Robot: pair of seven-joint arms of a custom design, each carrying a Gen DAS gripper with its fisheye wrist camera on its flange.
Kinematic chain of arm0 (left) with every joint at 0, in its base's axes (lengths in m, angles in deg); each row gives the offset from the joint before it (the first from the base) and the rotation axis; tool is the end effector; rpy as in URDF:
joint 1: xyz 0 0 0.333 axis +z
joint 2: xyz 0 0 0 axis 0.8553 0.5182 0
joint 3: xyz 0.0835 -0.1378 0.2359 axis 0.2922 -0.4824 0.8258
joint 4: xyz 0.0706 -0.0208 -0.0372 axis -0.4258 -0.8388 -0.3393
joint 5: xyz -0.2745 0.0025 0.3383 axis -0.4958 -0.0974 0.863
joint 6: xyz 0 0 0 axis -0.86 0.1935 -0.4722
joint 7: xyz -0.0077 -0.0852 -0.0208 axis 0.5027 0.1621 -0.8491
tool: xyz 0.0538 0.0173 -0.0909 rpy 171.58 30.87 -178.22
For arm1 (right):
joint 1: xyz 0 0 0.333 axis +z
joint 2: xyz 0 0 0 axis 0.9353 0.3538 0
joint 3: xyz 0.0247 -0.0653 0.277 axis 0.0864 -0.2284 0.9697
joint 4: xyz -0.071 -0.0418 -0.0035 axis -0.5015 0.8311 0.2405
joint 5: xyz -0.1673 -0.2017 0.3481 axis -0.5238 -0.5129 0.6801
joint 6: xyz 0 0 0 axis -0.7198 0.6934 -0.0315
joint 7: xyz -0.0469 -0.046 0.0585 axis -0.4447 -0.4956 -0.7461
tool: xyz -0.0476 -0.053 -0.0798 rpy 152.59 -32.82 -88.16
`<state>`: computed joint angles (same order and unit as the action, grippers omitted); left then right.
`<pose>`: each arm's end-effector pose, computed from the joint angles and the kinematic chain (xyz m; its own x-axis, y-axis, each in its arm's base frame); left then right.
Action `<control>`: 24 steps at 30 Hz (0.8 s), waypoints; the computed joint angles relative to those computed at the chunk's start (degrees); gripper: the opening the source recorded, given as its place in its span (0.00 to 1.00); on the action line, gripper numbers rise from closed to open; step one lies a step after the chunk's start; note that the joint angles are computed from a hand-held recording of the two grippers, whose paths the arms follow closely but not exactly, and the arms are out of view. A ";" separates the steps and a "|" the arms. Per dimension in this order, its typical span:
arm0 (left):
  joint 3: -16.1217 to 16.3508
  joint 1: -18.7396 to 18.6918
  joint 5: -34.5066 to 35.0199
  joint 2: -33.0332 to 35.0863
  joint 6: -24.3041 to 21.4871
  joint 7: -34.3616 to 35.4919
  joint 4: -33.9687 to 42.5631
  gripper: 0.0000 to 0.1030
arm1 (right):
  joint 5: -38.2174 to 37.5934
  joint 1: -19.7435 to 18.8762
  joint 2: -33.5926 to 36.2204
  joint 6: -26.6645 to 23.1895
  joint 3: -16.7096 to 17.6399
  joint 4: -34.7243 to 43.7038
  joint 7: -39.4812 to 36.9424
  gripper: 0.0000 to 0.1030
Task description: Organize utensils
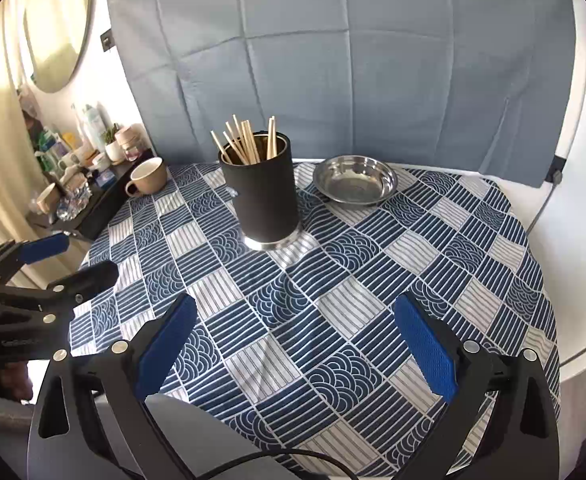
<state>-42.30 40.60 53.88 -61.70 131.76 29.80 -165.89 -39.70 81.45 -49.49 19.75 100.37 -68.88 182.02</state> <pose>0.4525 -0.2171 0.7109 -0.5936 -0.8046 0.0151 -0.5953 0.4264 -0.6810 0.3570 0.2672 0.7362 -0.3170 -0.9450 -0.0811 -0.6875 0.2878 -0.6667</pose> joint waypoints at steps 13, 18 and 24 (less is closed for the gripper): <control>0.40 -0.07 -1.84 0.09 -0.31 2.42 0.06 0.94 | -0.22 -0.04 0.06 -0.24 -0.03 -0.10 1.11 0.92; 0.38 0.00 -1.57 0.09 0.22 2.32 0.02 0.94 | -0.42 -0.18 0.12 0.03 -0.04 -0.12 1.29 0.92; 0.34 0.01 -1.36 0.18 0.47 2.30 0.15 0.94 | -0.86 -0.12 0.72 0.16 -0.01 0.40 0.63 0.92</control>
